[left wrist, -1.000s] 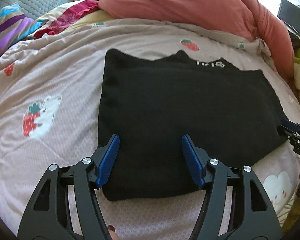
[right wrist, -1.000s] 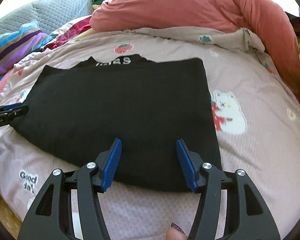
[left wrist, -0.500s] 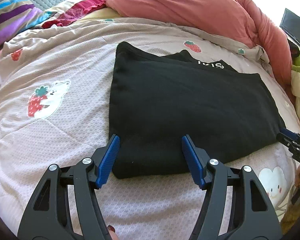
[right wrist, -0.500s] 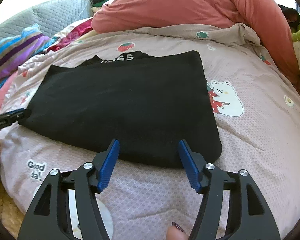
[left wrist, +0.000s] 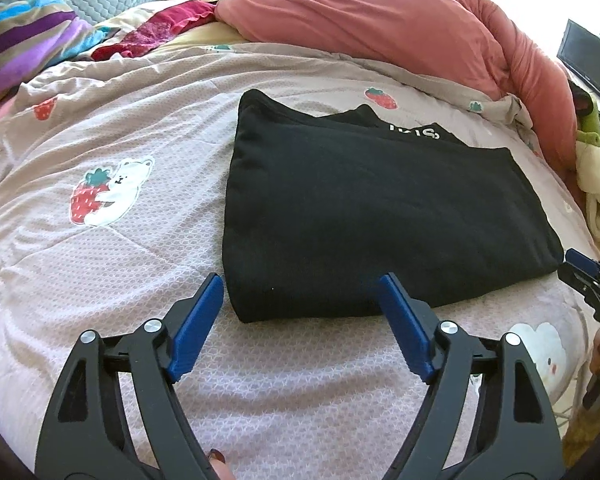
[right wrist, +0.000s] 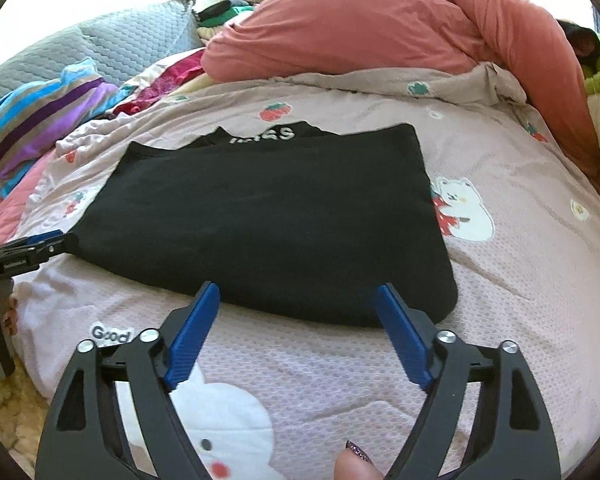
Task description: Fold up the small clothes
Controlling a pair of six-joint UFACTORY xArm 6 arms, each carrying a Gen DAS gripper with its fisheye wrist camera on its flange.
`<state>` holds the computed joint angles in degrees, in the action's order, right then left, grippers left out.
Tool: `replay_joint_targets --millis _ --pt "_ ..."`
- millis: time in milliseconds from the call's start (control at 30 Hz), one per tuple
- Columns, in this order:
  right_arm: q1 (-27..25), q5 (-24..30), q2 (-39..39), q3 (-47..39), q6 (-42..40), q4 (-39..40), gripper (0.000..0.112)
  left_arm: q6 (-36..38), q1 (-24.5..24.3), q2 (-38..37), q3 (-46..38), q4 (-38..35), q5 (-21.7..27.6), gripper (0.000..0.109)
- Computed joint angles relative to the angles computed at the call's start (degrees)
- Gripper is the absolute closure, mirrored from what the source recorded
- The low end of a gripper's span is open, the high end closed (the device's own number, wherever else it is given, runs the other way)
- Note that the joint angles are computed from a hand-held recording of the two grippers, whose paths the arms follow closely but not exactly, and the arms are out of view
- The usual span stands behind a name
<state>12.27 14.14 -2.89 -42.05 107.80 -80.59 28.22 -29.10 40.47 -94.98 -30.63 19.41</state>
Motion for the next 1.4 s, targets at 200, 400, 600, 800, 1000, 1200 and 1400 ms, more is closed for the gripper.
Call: replay_joint_targets --millis 200,400,600,800,1000,1200,1400 --pt "1.88 0.82 0.51 -2.34 -1.37 -0.18 0.022 -0.46 0.23 -0.75 1.01 -0.37 -1.49 0.020" --pt "3.57 0.85 2.82 -5.93 -3.81 0.24 0.020 -2.81 1.18 -0.58 0.59 0.22 -1.76 0.015" --pt "5.26 0.21 6.36 -10.42 -6.61 0.69 0.019 -6.07 2.37 0.21 -0.69 2.95 -1.75 0.015" --pt "7.43 0.12 11.48 -16.45 -11.97 2.98 0.019 -11.42 3.49 2.31 -4.14 8.57 -0.49 0.015" --pt "9.67 0.36 18.38 -24.06 -20.46 7.52 0.019 -17.84 4.89 5.86 -10.88 15.10 2.64 0.015" --pt "11.11 -0.51 23.69 -30.15 -27.18 11.85 0.019 -20.84 6.22 9.37 -18.01 17.46 5.76 0.015" --pt "12.92 0.94 28.00 -35.03 -35.12 17.41 0.019 -22.70 7.32 12.81 -24.38 17.57 8.95 0.015"
